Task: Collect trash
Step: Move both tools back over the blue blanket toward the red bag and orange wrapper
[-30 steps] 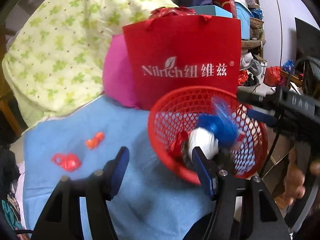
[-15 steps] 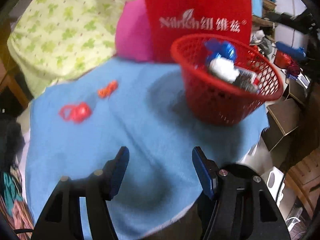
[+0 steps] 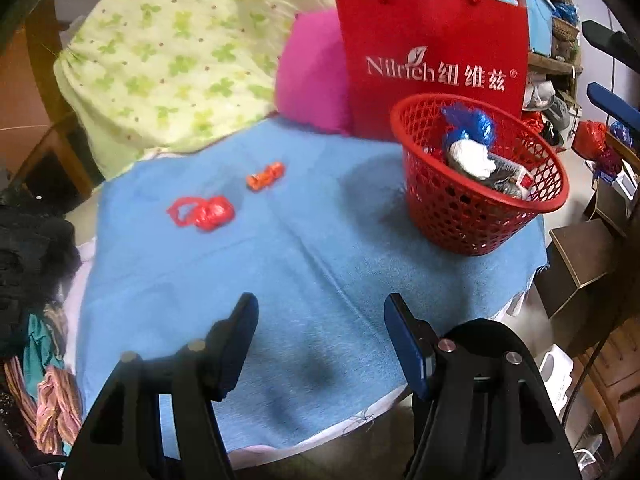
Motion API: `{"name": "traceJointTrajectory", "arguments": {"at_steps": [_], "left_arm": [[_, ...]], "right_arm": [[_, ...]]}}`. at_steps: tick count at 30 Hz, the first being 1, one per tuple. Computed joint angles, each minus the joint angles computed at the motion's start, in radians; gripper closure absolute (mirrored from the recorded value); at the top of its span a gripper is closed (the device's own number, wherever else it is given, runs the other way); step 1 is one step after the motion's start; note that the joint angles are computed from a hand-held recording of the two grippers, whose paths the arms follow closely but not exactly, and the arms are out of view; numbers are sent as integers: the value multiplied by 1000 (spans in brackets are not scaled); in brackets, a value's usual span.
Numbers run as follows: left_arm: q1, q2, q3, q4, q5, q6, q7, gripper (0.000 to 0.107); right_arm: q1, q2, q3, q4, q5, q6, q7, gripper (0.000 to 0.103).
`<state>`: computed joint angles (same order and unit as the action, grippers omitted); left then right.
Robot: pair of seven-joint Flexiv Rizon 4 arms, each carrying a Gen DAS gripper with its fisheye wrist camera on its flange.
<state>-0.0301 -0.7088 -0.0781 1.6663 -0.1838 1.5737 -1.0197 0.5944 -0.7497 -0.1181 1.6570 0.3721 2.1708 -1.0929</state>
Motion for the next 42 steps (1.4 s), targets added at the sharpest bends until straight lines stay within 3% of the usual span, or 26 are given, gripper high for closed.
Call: {"name": "traceJointTrajectory", "arguments": {"at_steps": [8, 21, 29, 42], "left_arm": [[67, 68, -54, 108, 18, 104, 12, 41], [200, 107, -118, 192, 17, 156, -24, 41], [266, 92, -126, 218, 8, 149, -58, 41], [282, 37, -45, 199, -43, 108, -132, 41]], "right_arm": [[72, 59, -29, 36, 40, 23, -101, 39], [150, 104, -41, 16, 69, -35, -239, 37], [187, 94, -61, -12, 15, -105, -239, 35], [155, 18, -21, -76, -202, -221, -103, 35]]}}
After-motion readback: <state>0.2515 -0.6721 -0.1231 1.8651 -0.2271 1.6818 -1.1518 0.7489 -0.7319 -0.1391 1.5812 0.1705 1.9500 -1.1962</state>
